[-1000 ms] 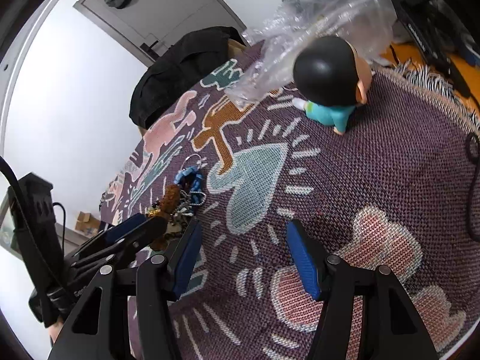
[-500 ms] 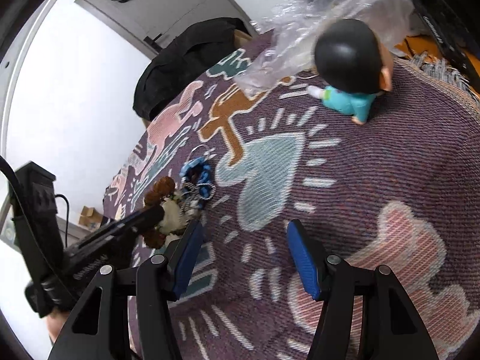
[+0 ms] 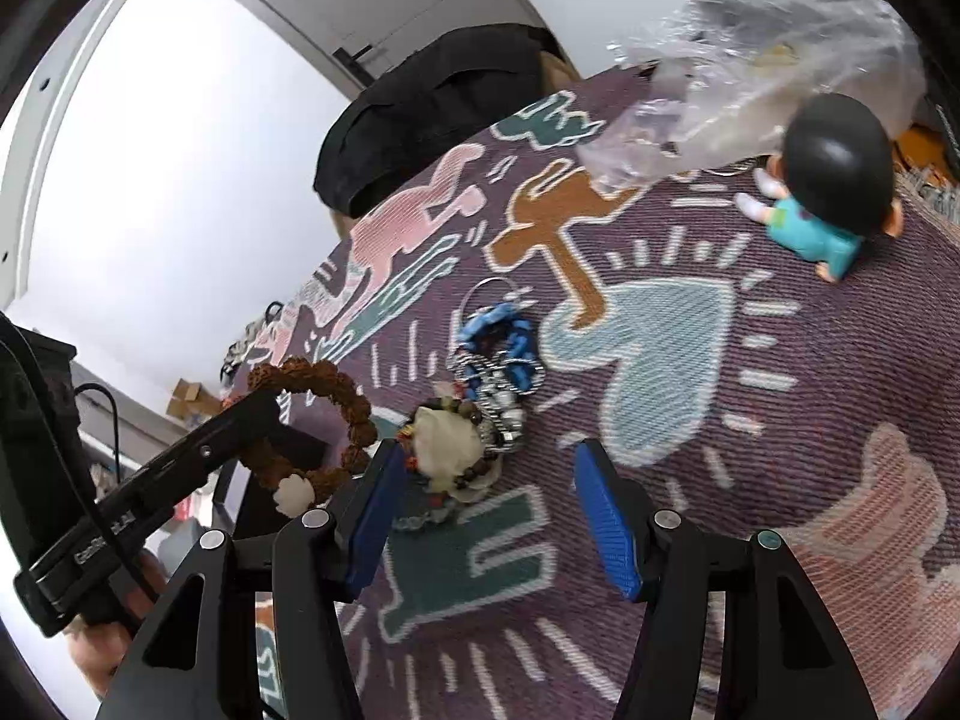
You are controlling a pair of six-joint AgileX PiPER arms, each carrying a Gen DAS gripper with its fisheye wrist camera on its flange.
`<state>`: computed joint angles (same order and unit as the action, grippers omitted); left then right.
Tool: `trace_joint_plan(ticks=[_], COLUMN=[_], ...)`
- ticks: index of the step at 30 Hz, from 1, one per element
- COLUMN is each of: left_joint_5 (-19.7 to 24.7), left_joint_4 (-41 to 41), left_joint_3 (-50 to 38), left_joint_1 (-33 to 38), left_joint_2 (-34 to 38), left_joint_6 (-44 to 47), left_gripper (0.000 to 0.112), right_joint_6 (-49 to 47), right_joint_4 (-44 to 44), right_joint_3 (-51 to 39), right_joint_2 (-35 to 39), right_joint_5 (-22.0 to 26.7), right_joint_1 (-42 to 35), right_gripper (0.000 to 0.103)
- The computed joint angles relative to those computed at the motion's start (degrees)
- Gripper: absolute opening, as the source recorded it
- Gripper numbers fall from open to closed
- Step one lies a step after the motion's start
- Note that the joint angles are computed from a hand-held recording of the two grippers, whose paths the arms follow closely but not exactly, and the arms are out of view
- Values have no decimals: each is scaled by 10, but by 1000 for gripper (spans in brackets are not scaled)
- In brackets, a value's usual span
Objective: Organize jewelry
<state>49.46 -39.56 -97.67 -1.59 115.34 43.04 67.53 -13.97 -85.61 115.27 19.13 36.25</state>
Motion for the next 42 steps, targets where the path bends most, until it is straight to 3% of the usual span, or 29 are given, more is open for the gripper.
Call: trace_joint_plan(ticks=[12,14,16,25,28,42], left_joint_5=[-1,2,3,5,6,5], left_joint_4=[-27,-32,-37,-44,-45,-59], left_joint_3=[21,22,23,27,27,38], left_joint_1=[48,54,60,74,77,77], left_joint_2=[-16,-16,-15,-9,-9,-27], left_joint_6=[31,37,42,53,54,61], left_gripper=[20,20,20,20,20,20], right_joint_6=[-98,-114,-147,-164,-160,-92], right_joint_4=[95,114,157,198,189,52], right_joint_3=[-145,-159,-177,-223,-242,-140], right_joint_2=[102,113,130,166,173,66], right_joint_5=[91,98,106,128,143,148], right_joint_1=[-2,-6,-13,-24,-24,-5], right_gripper=[60,42,32,17,9,9])
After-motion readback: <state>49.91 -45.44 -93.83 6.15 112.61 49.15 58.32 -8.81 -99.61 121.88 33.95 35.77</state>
